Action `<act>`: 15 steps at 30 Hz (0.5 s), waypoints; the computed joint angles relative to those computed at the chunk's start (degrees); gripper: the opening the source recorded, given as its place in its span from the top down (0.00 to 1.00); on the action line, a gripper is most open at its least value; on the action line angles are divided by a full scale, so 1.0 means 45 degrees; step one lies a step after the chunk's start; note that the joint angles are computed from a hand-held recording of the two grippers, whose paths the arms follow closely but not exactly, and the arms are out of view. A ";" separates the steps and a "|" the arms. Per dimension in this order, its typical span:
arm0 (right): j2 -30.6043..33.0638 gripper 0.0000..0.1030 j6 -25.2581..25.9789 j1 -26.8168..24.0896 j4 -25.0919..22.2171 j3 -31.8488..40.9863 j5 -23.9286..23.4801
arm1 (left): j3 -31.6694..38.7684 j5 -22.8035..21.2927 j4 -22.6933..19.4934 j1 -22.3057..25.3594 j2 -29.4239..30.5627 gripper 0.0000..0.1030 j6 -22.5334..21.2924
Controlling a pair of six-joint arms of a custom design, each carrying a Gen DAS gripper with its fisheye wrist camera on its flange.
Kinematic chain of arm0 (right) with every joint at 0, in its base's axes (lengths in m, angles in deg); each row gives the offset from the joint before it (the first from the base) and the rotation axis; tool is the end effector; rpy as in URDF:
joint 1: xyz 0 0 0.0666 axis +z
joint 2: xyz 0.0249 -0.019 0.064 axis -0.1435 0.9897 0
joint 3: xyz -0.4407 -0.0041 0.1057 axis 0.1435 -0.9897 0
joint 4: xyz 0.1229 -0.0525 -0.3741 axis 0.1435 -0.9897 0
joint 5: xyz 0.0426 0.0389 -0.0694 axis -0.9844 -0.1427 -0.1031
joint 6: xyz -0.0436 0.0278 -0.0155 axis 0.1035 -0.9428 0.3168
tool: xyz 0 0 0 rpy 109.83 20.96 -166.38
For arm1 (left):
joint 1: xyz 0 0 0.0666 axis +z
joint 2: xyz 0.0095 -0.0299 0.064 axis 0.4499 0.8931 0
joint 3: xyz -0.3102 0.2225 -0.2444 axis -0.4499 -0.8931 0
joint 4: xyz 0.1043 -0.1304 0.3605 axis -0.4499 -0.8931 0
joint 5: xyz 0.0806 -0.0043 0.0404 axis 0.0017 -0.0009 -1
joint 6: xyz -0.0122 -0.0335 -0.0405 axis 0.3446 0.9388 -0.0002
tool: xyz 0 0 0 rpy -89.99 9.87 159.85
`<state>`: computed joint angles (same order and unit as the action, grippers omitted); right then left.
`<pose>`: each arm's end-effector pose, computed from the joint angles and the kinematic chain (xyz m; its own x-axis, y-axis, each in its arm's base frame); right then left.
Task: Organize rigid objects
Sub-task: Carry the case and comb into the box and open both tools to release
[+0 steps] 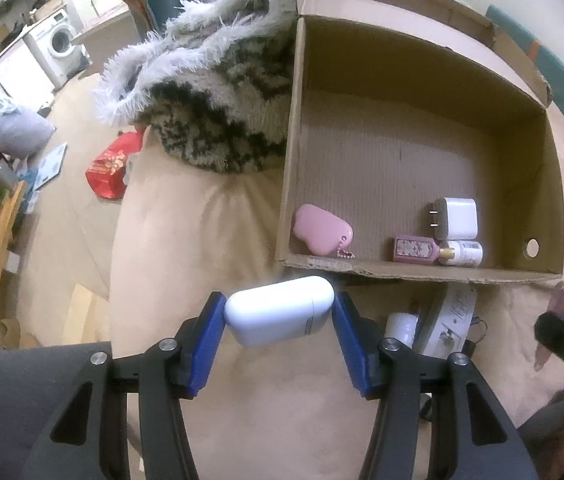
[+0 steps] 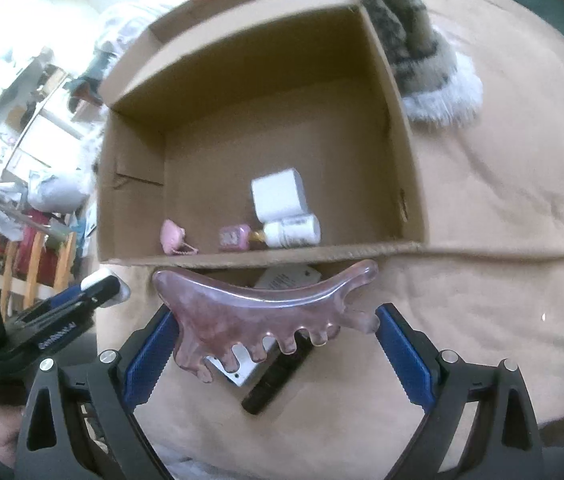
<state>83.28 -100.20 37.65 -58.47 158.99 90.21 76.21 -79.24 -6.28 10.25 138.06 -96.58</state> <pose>0.3625 0.3570 0.4958 -0.6526 0.6803 -0.3337 0.5777 0.7317 0.3618 0.5451 -0.1644 0.4990 -0.7663 0.5194 -0.3782 0.5468 0.8363 0.0405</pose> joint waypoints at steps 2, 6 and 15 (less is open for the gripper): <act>-0.0078 0.01 0.0103 -0.0082 -0.0029 0.0235 0.0126 | -0.0056 0.0004 0.0225 0.0026 -0.0100 0.51 0.0055; 0.0095 0.01 0.0654 -0.0237 0.0006 0.0817 0.0367 | -0.0015 0.0099 0.0657 0.0045 -0.0306 0.51 0.0120; 0.0129 0.00 0.2238 -0.0904 0.0249 0.1560 0.0688 | 0.2039 0.0769 -0.0217 -0.0235 0.0431 0.51 0.0349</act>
<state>83.87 -90.13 33.58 -57.34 166.01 93.30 85.39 -75.78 -7.26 9.19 140.00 -95.01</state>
